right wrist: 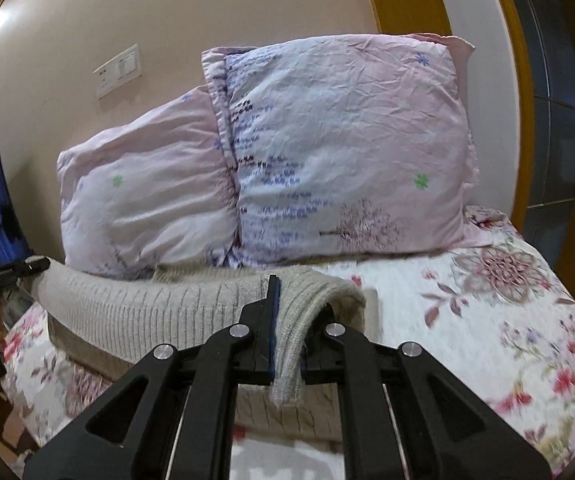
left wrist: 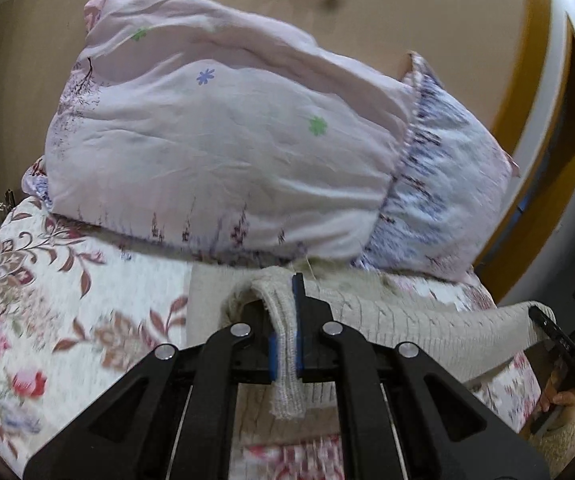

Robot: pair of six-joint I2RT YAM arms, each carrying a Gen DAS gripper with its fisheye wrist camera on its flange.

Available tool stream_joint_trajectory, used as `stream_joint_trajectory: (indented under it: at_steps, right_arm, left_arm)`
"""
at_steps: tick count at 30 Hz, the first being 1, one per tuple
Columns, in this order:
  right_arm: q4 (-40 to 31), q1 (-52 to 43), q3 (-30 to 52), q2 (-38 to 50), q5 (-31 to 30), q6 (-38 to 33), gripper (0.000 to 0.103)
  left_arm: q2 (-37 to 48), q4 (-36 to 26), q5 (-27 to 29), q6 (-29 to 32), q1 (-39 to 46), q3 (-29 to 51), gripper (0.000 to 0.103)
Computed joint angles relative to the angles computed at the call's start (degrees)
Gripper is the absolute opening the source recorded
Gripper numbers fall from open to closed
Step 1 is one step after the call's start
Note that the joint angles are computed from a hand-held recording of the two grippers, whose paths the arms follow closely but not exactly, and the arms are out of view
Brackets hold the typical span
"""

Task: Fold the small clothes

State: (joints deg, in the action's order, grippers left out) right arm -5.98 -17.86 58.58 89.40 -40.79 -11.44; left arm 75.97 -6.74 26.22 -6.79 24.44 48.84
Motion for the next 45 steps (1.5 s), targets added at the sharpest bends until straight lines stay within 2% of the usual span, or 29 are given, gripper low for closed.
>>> stream_joint_trajectory:
  at_steps: [4, 7, 11, 16, 19, 21, 23, 25, 28, 30, 40, 45]
  right_arm:
    - [1.66, 3.26, 4.77, 7.64, 3.44, 3.28, 0.007]
    - [-0.85, 5.22, 10.18, 15.91, 6.51, 4.12, 0.007]
    - [-7.61, 6.26, 18.09, 26.22, 8.33, 5.1, 0.007]
    - [-14.34, 5.59, 25.75, 32.46, 5.26, 7.61, 0.008]
    - [-18.51, 5.14, 31.97, 35.94, 2.31, 11.26, 0.024]
    - [-20.83, 5.0, 36.36, 38.54, -0.48, 14.4, 0.045]
    - [-21.72, 5.37, 39.38, 40.35, -1.65, 17.34, 0.052]
    - [-22.61, 5.84, 41.74, 41.59, -1.53, 18.4, 0.055]
    - [-21.8, 6.02, 42.25, 41.54, -1.73, 19.64, 0.059]
    - [-20.13, 5.51, 40.63, 39.89, -2.09, 19.8, 0.059]
    - [-17.03, 0.17, 29.12, 30.59, -0.08, 12.4, 0.058]
    - [-18.57, -0.99, 25.88, 29.33, 1.17, 6.88, 0.052]
  left_arm:
    - [11.5, 3.56, -2.52, -3.34, -1.98, 5.56, 0.006]
    - [19.52, 3.51, -2.97, -4.81, -2.72, 9.26, 0.006]
    - [27.86, 2.1, 0.04, -7.95, -1.68, 13.31, 0.006]
    - [31.85, 0.86, 6.2, -10.42, 0.46, 16.38, 0.007]
    - [33.76, 0.66, 8.49, -12.51, 0.83, 18.28, 0.011]
    - [35.12, 0.47, 9.89, -13.94, 0.8, 19.76, 0.019]
    - [36.43, 1.16, 11.59, -16.7, 1.0, 20.93, 0.028]
    - [37.05, 2.44, 12.84, -19.38, 1.22, 21.45, 0.037]
    - [36.2, 5.04, 13.59, -22.07, 1.74, 20.64, 0.046]
    - [34.71, 5.82, 13.14, -21.77, 2.08, 19.62, 0.049]
    - [25.44, 2.26, 7.89, -9.72, 3.7, 12.15, 0.049]
    - [23.04, 0.91, 4.64, -5.09, 2.92, 9.26, 0.049]
